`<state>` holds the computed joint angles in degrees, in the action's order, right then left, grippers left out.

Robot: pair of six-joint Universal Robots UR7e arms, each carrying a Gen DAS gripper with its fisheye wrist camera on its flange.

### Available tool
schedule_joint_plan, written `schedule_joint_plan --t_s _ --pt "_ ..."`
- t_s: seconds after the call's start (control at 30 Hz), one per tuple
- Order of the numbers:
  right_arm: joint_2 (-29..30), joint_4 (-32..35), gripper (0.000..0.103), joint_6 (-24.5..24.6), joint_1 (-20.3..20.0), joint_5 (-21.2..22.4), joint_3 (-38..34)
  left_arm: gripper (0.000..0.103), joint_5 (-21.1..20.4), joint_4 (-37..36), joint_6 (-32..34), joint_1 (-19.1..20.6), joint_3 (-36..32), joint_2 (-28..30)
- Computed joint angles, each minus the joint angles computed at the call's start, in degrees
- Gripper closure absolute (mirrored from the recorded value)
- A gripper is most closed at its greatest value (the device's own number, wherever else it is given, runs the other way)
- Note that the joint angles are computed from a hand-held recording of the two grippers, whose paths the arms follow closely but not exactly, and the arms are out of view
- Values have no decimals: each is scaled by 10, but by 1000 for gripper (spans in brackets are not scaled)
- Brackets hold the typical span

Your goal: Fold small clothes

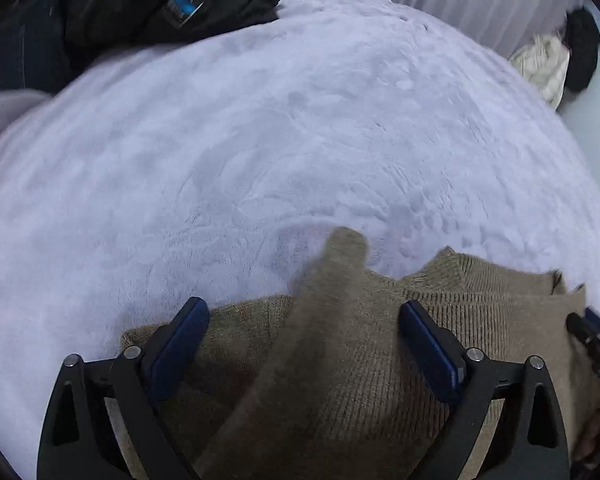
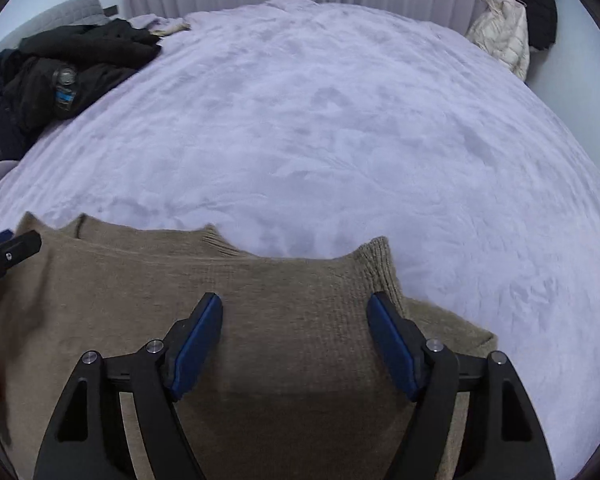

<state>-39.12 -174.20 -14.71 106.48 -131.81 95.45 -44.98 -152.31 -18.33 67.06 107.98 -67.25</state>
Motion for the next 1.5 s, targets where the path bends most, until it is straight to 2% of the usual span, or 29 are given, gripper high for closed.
schedule_joint_plan --t_s 0.03,0.07,0.13,0.2,0.27,0.33,0.4,0.5,0.57,0.63,0.7,0.77,0.83,0.87,0.9,1.0,1.13,1.23,1.3,1.4,1.5 --pt "-9 -3 25 7 -8 23 8 4 -11 -34 8 5 10 -8" --pt "-15 -7 25 11 -13 39 15 4 2 -43 4 2 15 -9" --pt "-14 -8 25 3 -12 35 15 4 20 -9 -5 -4 9 -11" --pt "-7 -9 26 6 2 -5 9 4 56 32 -29 -24 16 -24" --pt "-4 -46 25 -7 26 -55 19 4 90 26 -29 -59 55 -55" --pt "-26 -75 24 -23 47 -35 62 4 78 4 -21 -99 108 -95" --pt "-42 -72 24 -28 64 3 99 4 51 29 -21 -128 132 -112" --pt "-25 -68 24 -46 86 14 118 4 66 40 -37 -147 151 -97" --pt "-14 -61 24 -53 85 7 122 4 87 102 -80 -134 149 -95" --pt "-14 -72 24 -60 73 -11 134 4 88 92 -74 -115 164 -115" --pt "-48 -100 23 -48 49 2 164 2 66 81 -65 -100 174 -144" --pt "-86 -109 23 -24 25 13 189 0 92 122 -100 -95 175 -162" --pt "-115 -110 23 -13 5 17 208 0 57 135 -114 -79 173 -183" --pt "-132 -98 24 -7 0 36 217 0 52 148 -135 -80 174 -192" --pt "-139 -95 24 -3 3 35 222 0 58 166 -160 -88 177 -200" --pt "-129 -119 23 -1 47 -35 229 0 84 194 -203 -141 203 -228" --pt "-128 -166 23 -39 94 -6 264 0 100 202 -231 -230 241 -238" --pt "-101 -185 23 -63 120 -3 276 0 103 219 -246 -268 261 -224" --pt "-83 -191 23 -69 123 -13 281 0 114 243 -260 -272 263 -202" --pt "-85 -182 23 -39 107 -30 298 0 105 288 -295 -261 273 -201" --pt "-117 -202 23 -25 81 -19 330 0 92 249 -279 -246 298 -219"
